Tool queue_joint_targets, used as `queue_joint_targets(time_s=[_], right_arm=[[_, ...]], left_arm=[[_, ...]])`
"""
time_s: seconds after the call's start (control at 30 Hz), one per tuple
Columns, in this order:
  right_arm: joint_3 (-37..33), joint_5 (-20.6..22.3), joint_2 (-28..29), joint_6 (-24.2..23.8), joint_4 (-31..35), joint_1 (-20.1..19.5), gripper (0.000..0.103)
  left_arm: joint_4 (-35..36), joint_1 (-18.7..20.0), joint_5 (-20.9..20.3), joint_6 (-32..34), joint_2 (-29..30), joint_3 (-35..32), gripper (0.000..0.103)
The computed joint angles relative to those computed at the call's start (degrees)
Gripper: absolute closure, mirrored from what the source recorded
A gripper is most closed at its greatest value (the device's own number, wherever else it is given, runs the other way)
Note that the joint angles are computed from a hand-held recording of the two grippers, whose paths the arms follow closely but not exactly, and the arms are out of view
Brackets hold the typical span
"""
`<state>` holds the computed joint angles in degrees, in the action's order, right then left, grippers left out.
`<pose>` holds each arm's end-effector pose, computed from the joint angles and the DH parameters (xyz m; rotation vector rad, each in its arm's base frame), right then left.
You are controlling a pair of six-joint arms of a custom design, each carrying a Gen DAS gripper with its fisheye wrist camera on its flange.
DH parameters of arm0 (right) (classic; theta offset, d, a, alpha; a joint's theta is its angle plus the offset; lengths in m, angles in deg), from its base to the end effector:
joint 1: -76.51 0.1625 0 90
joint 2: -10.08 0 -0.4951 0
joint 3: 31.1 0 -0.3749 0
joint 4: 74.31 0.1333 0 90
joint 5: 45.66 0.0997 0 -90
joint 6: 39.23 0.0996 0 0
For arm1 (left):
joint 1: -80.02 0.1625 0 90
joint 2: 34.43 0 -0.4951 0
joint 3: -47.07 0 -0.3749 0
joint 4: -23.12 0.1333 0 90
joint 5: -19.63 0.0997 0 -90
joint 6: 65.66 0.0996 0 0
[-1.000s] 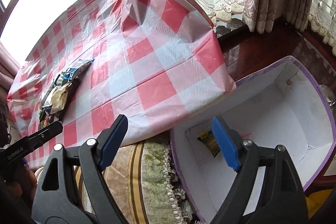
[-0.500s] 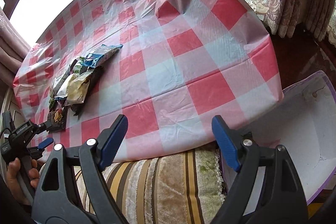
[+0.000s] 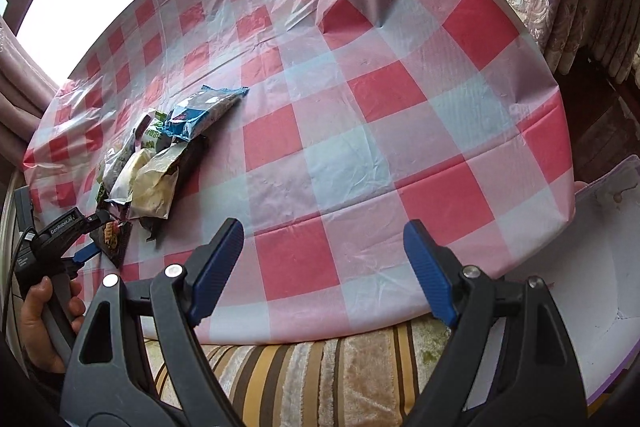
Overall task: Organize snacks
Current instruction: 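Grasp the black cracker pack with the left tool while the right tool grasps the blue nut bag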
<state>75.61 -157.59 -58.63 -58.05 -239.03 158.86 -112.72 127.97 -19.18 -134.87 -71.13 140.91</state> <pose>0.0140 -0.6177 0.3786 0.0847 -2.5453 0.7083 -0.3028 -0.6506 0.0627 -0.4461 2.3238 -0.8025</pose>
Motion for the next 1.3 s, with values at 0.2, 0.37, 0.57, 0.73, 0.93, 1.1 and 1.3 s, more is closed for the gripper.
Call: queue_joint_targets(time_s=[0.2,0.37,0.57,0.73,0.93,1.1,1.3], right_arm=[[-4.69,-1.74,3.96,4.63,0.97,1.89,0.016],[-9.95,-2.58,8.38,8.47,2.58,4.08,0.012],[-17.61,-3.16,14.65,13.35,9.5,6.43,0.011],[-23.28,-5.59,19.56,16.71,13.41,8.07,0.011],[-29.65,-11.8,25.03,18.08,17.14,9.79,0.011],[-32.68,-17.02,28.29,14.67,18.0,10.61,0.012],[-30.52,-17.76,27.08,9.58,14.71,9.96,0.026]], left_arm=[[12.15,0.38,3.49,-0.15,2.39,-5.55,0.018],[15.98,0.83,6.61,-0.2,3.73,-7.79,0.012],[8.41,0.43,7.9,8.42,3.35,-4.9,0.027],[4.47,-0.17,7.66,11.5,2.78,-2.64,0.037],[-0.98,-0.53,7.01,14.06,1.83,0.45,0.042],[-6.14,-0.42,5.87,15.99,0.93,2.61,0.047],[-10.54,-0.43,4.22,17.55,0.11,4.53,0.048]])
